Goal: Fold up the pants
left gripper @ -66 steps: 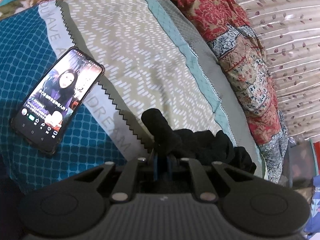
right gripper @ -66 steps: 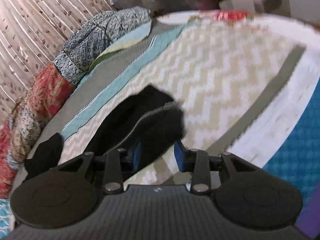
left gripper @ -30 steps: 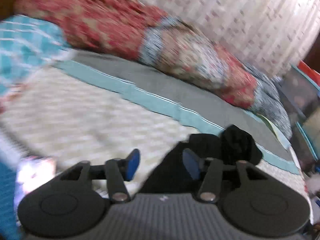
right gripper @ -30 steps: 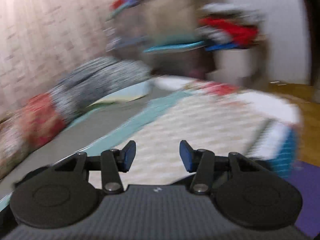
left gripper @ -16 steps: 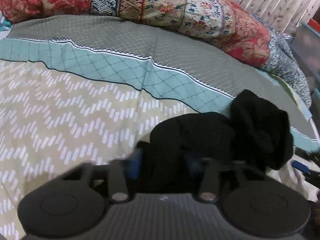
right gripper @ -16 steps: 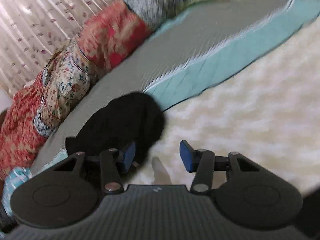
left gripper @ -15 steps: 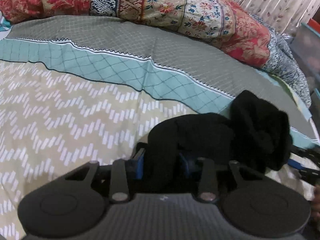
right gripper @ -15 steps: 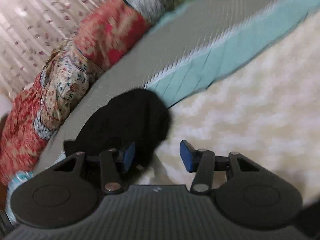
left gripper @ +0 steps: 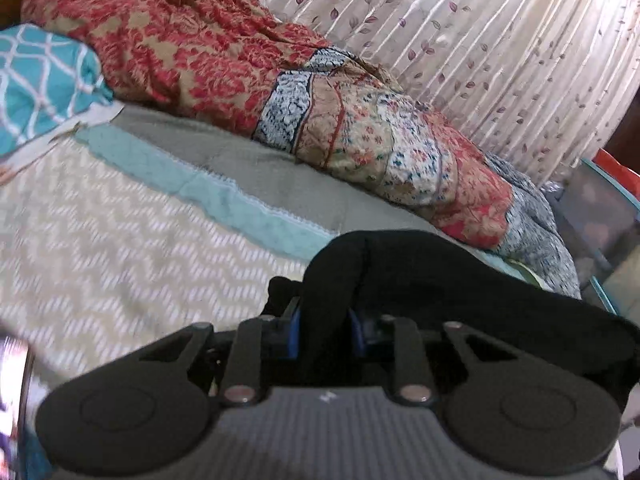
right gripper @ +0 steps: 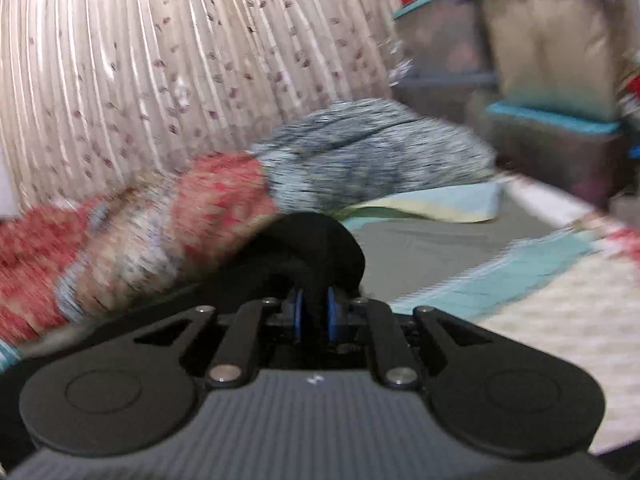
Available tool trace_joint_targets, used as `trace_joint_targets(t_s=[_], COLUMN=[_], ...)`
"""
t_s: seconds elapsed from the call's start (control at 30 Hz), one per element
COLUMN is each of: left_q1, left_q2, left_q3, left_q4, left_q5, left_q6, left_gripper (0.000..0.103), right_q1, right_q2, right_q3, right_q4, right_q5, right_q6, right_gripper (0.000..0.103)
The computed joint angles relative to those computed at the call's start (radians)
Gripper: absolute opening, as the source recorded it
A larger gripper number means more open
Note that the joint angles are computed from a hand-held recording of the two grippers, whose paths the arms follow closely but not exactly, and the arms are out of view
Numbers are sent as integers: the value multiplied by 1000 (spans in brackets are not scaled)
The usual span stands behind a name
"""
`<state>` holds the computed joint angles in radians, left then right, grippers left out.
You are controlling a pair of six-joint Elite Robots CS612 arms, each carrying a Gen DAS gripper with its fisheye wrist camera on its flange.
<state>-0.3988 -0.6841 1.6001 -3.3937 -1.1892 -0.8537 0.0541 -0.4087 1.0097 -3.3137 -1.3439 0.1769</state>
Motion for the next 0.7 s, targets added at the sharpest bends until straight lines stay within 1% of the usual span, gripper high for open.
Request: trace_joint_targets(t_s=[0.03, 0.1, 0.13, 0.17, 0.23, 0.3, 0.33, 0.37, 0.4, 0.43, 0.47, 0.53, 0.6, 0.7], left_q1=[-7, -27, -35, -40, -48, -60, -63, -64, -64, -65, -66, -68, -65, -57], left_q2=[-6, -18, -25, -31, -39, -47, -50, -54, -58, -60, -61, -63, -61, -54], left_q3=[20, 58, 75, 88, 111, 127, 133, 138, 142, 145, 145, 140, 130, 114], left_q4=[-7, 2, 11, 25, 41, 67, 67, 62, 55, 44, 34, 32, 26, 6], left_q5=[2, 16, 12, -4, -31, -9, -1, -1, 7, 15, 28, 67, 80, 74], left_q6=[3, 14, 22, 34, 45, 50, 54, 51, 44, 45, 49, 54, 49, 50], left_gripper=[22, 22, 23, 23, 26, 29, 30, 35, 43, 48, 49, 65, 87, 90], right_q1=[-8, -11, -20, -20, -26, -19, -21, -24, -21, -23, -23, -20, -24, -22], right_q2=[-27, -55, -77, -81, -101, -100, -104, -108, -105, -107, -108, -104, -103, -79], right_q3=[64, 150, 211, 236, 311, 324, 341, 353, 348, 352, 350, 331, 317, 249], right_q4=[-22, -29, -26, -17, -12, 28, 29, 26, 24, 12, 2, -10, -25, -6], right_q5=[-19, -61, -74, -95, -146, -189, -197, -199, -203, -203, -208, -225, -223, -230], right_q6=[-25, -38, -39, -33, -5, 50, 84, 114, 142, 160, 167, 172, 167, 143], right_gripper=[20, 22, 32, 45, 46, 46, 46, 46, 46, 46, 46, 46, 46, 57])
